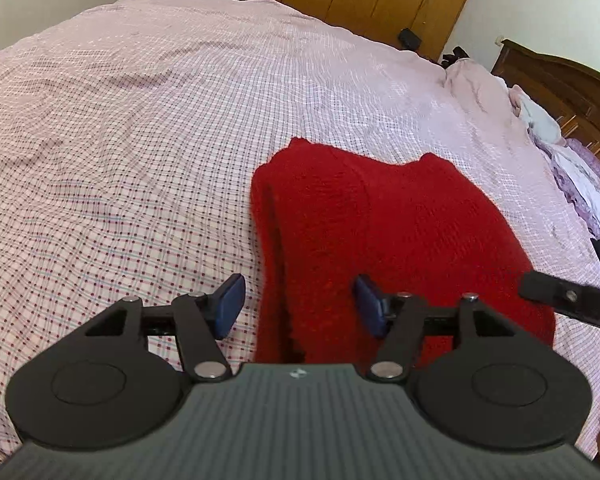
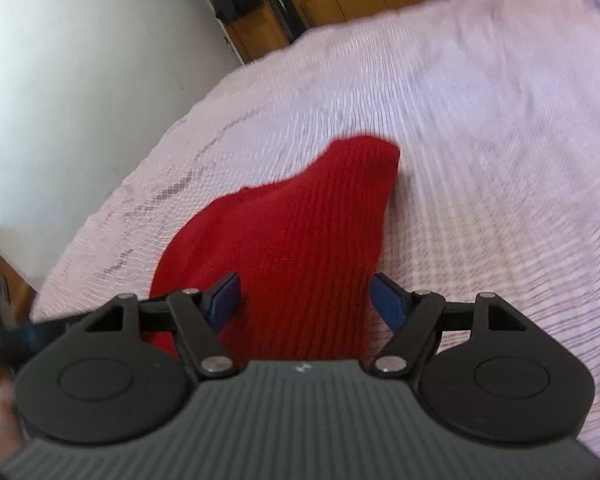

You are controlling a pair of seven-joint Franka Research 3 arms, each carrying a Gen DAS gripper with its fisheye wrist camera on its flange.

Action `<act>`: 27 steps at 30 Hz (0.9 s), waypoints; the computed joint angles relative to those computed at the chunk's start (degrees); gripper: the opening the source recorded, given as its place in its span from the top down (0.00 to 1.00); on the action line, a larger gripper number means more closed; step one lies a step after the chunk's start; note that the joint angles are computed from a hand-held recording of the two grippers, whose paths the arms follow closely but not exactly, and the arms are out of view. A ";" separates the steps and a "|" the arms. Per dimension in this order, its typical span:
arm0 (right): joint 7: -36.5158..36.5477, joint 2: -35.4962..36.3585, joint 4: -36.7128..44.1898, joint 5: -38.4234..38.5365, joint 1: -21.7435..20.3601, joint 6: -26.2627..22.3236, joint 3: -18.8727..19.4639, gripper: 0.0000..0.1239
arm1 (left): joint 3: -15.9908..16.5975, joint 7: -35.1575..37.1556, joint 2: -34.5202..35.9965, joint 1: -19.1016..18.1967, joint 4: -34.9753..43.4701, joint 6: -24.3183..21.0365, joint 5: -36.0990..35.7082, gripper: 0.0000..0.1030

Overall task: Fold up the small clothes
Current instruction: 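Release the cardigan with both grippers and pull them back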

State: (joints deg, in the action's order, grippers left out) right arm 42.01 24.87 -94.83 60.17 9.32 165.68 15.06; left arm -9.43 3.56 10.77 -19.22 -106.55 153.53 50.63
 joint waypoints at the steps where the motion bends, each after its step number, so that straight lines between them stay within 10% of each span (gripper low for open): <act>1: -2.07 -0.55 -0.92 0.93 -0.32 1.34 0.62 0.40 | 0.11 -0.59 -0.11 -0.12 -0.08 0.08 0.53 0.35; 21: -19.09 -5.76 -8.12 13.25 -0.13 9.11 3.19 0.38 | -2.81 -0.17 -5.38 -2.17 -2.03 -6.92 9.48 0.06; 27: -6.91 -8.39 -13.77 3.62 5.39 10.87 -2.75 0.37 | -4.68 -1.94 -6.74 -2.21 -3.61 -8.92 6.56 0.04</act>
